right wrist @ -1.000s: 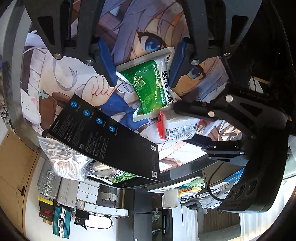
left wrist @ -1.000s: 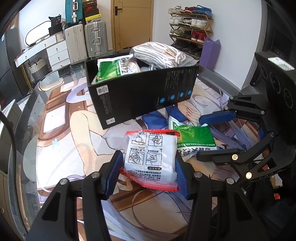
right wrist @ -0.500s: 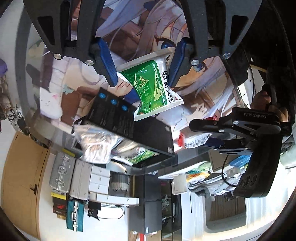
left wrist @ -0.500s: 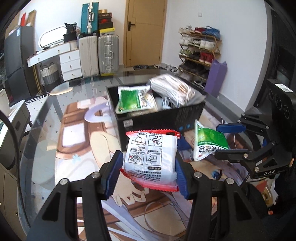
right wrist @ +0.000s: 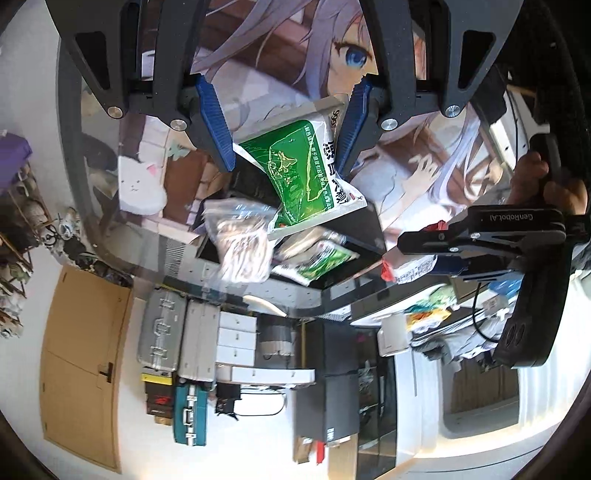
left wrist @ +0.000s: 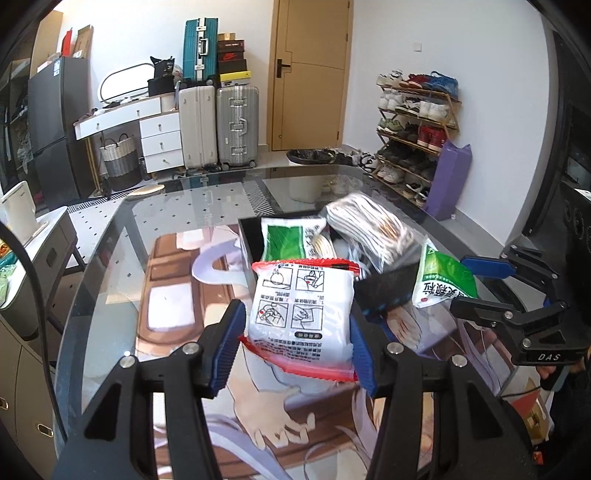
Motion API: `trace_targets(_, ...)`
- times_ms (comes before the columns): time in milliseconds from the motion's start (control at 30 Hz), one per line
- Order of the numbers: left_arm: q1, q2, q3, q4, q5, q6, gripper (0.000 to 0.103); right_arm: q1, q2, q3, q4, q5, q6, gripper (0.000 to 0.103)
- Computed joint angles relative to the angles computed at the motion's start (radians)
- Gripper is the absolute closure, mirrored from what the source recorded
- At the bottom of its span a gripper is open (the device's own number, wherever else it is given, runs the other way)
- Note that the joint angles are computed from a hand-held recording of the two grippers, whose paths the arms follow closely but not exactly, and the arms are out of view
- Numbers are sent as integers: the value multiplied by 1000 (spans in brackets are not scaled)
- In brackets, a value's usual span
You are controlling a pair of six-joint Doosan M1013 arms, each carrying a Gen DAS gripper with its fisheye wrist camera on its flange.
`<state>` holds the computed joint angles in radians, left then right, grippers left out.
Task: Organize soft objects
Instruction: 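Lift and carry both packets over the black box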
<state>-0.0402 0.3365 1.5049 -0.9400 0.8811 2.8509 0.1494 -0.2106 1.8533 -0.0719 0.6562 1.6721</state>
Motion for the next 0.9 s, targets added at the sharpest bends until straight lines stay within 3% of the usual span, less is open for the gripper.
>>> trace_targets(300, -23, 31, -46, 9, -40, -65, 50, 26, 57, -75, -172, 40, 150, 46)
trace_targets(900, -69, 65, -81, 46, -98, -95, 50, 44, 155, -156, -263, 84, 122, 46)
